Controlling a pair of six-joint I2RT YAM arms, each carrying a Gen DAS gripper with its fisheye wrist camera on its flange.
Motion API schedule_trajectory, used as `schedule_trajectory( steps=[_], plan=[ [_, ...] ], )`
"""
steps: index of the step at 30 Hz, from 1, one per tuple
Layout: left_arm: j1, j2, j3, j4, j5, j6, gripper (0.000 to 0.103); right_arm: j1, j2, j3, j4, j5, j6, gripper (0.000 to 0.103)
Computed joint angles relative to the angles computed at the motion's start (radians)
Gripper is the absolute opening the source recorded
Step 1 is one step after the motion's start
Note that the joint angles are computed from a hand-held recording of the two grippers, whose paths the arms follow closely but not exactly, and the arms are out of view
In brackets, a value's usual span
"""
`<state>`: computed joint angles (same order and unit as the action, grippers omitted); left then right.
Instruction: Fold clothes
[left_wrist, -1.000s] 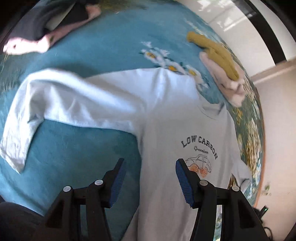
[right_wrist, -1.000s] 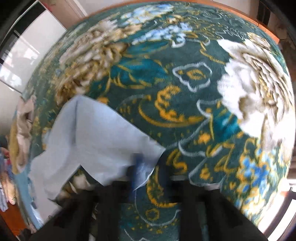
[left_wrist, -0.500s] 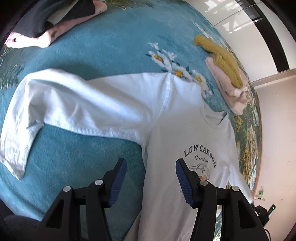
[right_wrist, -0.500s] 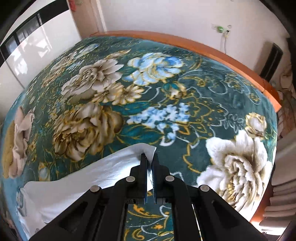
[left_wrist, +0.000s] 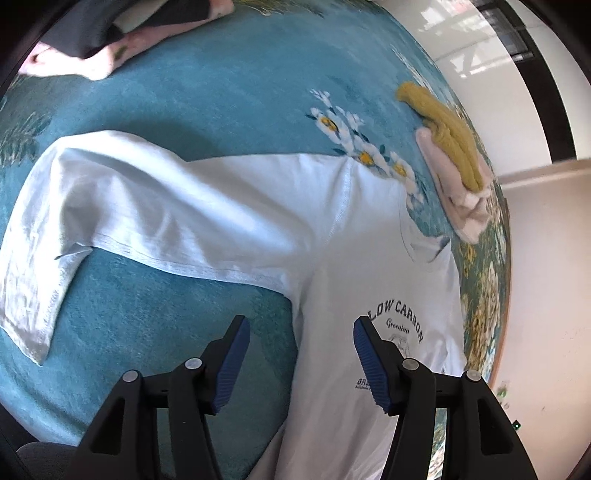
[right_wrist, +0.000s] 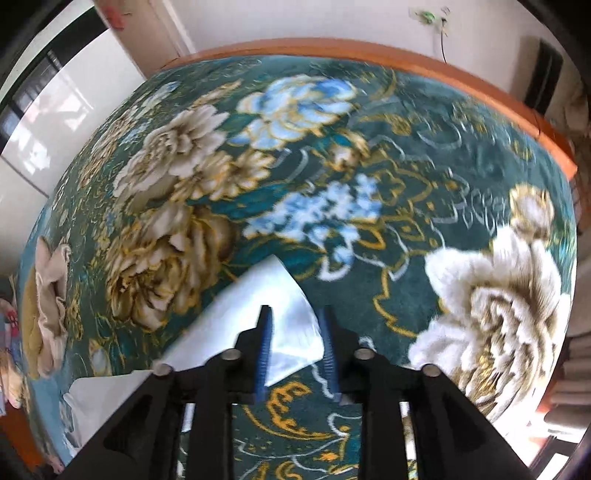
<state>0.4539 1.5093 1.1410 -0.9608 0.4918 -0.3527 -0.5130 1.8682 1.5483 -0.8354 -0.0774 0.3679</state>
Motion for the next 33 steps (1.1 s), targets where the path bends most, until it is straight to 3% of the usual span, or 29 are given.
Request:
schedule_trajectory(
  steps=[6,10,11,12,13,22,27,30,33],
  plan=[
    [-0.053,0.016,0.016,-0.016,-0.029,0.018,0.063,-0.059,0.012,-0.108,0.091,-0.166,0.096,0.04],
    [-0.04,0.009,0.006,-0.008,-0.028,-0.006,0.063,-0.04,0.039,-0.116,0.119,-0.158,0.173,0.04],
    [-0.038,0.005,0.002,-0.004,-0.029,-0.013,0.063,-0.032,0.049,-0.109,0.11,-0.142,0.188,0.034],
    [-0.035,0.001,-0.001,-0.001,-0.029,-0.018,0.063,-0.024,0.053,-0.102,0.105,-0.126,0.198,0.01],
    [-0.034,-0.001,-0.003,0.001,-0.026,-0.022,0.063,-0.023,0.06,-0.09,0.095,-0.14,0.203,0.004],
    [-0.034,0.004,-0.003,0.009,-0.013,-0.026,0.063,-0.034,-0.035,-0.042,0.101,-0.17,0.166,0.004],
    [-0.018,-0.009,-0.004,0.027,0.02,-0.028,0.063,0.118,-0.148,-0.001,0.145,-0.201,0.124,0.004],
    [0.019,-0.025,0.007,0.018,0.072,-0.017,0.063,0.284,-0.155,0.111,0.13,-0.219,0.09,0.004],
    [0.09,-0.023,0.079,-0.056,0.111,0.066,0.063,0.474,-0.108,0.237,0.117,-0.235,0.08,0.004]
  ],
)
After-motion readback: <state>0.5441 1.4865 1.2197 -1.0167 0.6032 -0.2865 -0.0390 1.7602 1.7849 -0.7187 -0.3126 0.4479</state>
